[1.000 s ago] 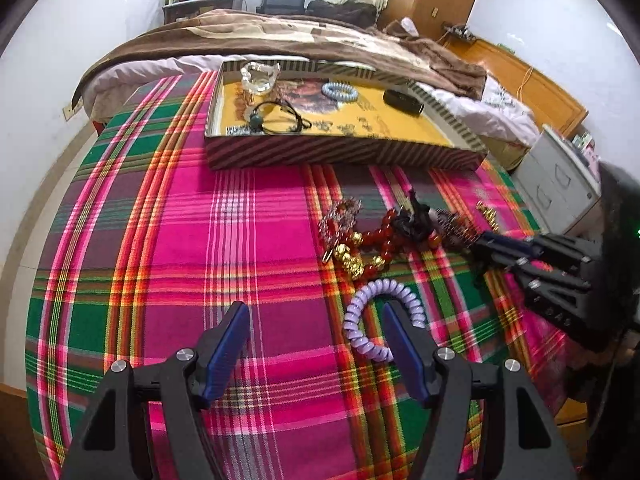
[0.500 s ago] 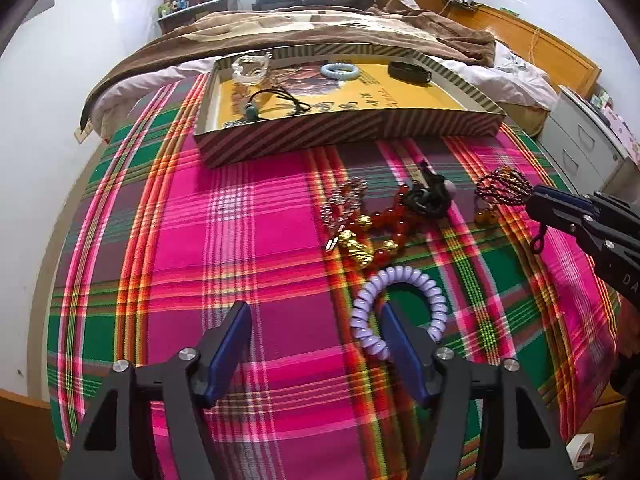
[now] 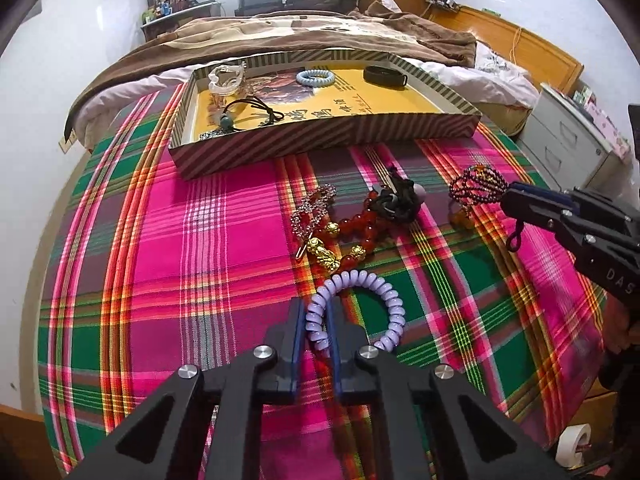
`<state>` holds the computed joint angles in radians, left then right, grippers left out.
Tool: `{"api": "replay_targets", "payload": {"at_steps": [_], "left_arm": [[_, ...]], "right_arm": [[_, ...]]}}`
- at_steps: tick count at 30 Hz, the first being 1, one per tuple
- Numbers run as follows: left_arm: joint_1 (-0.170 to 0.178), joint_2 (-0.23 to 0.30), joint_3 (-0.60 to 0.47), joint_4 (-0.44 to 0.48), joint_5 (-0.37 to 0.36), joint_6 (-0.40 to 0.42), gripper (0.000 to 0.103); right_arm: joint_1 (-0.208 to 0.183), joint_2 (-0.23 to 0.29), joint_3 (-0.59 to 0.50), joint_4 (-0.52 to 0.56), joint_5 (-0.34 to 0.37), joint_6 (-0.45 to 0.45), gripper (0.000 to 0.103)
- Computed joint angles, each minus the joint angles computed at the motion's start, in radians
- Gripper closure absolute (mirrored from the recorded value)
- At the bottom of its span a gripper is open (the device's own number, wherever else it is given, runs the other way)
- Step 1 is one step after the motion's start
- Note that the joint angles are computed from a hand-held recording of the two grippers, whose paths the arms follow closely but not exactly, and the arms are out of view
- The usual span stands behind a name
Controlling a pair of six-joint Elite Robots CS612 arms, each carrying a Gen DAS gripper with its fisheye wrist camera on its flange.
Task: Organize jewelry
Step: 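Grasp the lavender coiled hair tie with the left tool while the right tool holds the bracelet, then carry the lavender tie with the left tool while the right tool carries the bracelet to the tray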
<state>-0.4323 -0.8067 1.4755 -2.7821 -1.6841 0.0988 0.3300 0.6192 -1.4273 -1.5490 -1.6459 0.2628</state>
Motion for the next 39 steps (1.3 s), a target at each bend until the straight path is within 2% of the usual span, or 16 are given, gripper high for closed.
{"api": "replay_targets", "payload": {"at_steps": [8,26,32,39], "left_arm": [[0.015,-0.004,0.001,-0.030,-0.053,-0.033,0.092],[0.033,-0.005,-0.049,-0.082,-0.073,-0.064,0.092],[0.037,0.021,-0.119,-0.072,-0.080,-0.079,0.092],[0.043,0.085,-0.249,-0.028,-0.101,-0.120,0.092]], "right_arm": [[0.001,-0.002,0.001,-0.010,-0.009,0.007,0.087],[-0.002,-0.040,0.022,-0.065,-0.063,0.005,0.087],[-0.014,-0.067,0.054,-0.091,-0.079,0.011,0.087],[-0.036,-0.104,0.119,-0.119,-0.094,0.030,0.087]]}}
